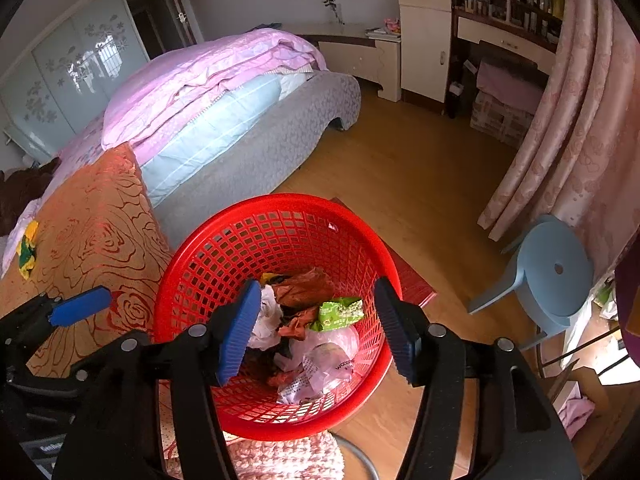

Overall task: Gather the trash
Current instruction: 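Move both tools back over the remaining trash on the bedspread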

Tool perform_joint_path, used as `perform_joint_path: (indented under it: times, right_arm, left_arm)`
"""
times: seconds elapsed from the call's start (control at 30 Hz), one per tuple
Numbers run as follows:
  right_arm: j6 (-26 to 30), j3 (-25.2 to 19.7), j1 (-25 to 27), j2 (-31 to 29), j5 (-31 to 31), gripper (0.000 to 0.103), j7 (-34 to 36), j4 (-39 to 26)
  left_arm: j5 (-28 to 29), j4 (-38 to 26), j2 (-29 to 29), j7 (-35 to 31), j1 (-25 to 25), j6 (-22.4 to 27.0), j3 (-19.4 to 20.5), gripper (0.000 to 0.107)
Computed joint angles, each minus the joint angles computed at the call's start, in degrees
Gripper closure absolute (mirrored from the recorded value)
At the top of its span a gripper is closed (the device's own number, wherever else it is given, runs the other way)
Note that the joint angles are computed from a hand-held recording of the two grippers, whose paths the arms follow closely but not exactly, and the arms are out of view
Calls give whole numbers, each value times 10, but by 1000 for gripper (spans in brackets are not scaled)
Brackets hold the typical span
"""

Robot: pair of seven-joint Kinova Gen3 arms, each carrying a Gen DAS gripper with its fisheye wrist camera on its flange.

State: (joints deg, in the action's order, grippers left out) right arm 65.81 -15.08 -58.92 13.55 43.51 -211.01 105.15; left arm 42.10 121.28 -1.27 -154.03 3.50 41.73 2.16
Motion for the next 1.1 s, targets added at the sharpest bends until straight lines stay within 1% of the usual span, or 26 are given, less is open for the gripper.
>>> perform_joint_path:
  times: [0.17, 0.4, 0.57, 0.63, 0.67, 0.73, 0.83, 0.93, 1.0, 1.1]
  right_arm:
    - [1, 0, -2, 1, 3, 46, 1, -2]
    - [1, 0, -7, 5, 10, 44, 5, -6]
    - [9, 0, -16, 14, 21, 42, 17, -20]
    - [12, 1, -21, 20, 25, 42, 23, -28]
    - [14, 1, -24, 23, 28, 42, 28, -33]
    - [26, 3, -32, 31, 34, 42, 43, -47]
    - [45, 6, -46, 42, 44, 41, 63, -67]
    - [45, 10, -55, 52, 53, 40, 82, -86]
    - [39, 13, -57, 62, 54, 40, 102, -101]
    - [25, 21, -62, 79, 54, 40, 131, -128]
  left_arm:
    - [8, 12, -23, -12, -4, -17, -11, 41]
    - [14, 24, -60, -22, -14, -36, -43, 41]
    - [15, 28, -83, -23, -32, -53, -78, 40]
    - [17, 26, -87, -26, -44, -57, -99, 40]
    - [14, 26, -90, -23, -50, -65, -104, 40]
    - [-6, 28, -95, 2, -70, -96, -108, 40]
    - [-8, 22, -90, 11, -88, -115, -143, 40]
    - [-14, 17, -78, 20, -115, -147, -164, 40]
    - [-31, 10, -64, 47, -136, -168, -165, 40]
    - [-47, -14, -32, 90, -176, -165, -173, 40]
